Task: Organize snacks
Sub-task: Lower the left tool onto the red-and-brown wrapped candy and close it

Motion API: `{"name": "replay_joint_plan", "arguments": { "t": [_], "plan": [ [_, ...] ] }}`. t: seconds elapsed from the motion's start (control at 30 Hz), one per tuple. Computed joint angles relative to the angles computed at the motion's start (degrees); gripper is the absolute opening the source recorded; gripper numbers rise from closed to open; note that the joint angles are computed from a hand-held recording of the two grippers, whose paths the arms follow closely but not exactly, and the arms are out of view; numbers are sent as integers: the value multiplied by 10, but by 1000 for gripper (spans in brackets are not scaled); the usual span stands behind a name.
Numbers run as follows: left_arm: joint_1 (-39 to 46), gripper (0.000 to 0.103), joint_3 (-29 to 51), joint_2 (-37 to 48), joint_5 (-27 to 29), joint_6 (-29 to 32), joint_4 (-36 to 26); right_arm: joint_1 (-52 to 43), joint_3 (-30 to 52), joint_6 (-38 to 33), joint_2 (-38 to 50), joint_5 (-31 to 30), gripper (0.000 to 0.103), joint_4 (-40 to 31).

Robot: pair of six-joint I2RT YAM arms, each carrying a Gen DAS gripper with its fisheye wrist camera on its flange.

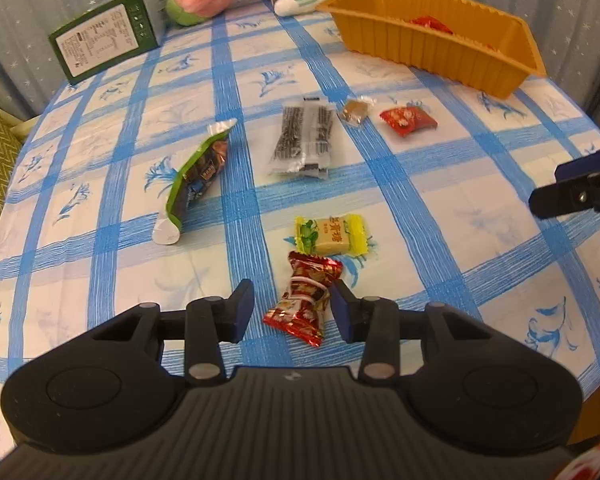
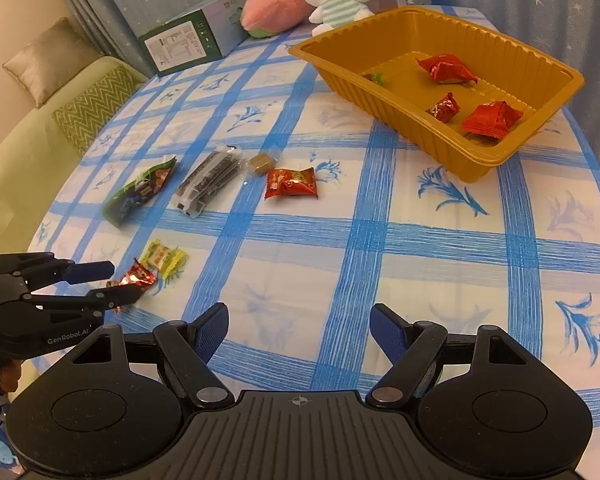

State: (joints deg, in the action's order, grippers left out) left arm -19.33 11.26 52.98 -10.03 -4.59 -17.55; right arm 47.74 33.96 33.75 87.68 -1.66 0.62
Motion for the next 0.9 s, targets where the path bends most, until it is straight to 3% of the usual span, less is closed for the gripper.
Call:
{"name": "replay_joint_plan", "arguments": {
  "t": [0.2, 0.37, 0.5, 0.73, 0.9],
  "plan": [
    [26, 36, -3, 13, 32, 10, 21, 1, -3, 9, -5, 8, 77, -3],
    [54, 22, -3, 20, 75, 21, 34, 3, -4, 16, -4, 15, 77, -5],
    [60, 20, -6, 13, 85, 19, 33, 6, -4, 17, -3, 20, 77, -2],
    [111, 19, -5, -77, 98, 25, -44, 8, 11, -7, 18, 23, 77, 21],
    [217, 19, 11, -140, 130, 68, -110, -1, 42, -41, 55, 21, 77, 46]
  ]
}}
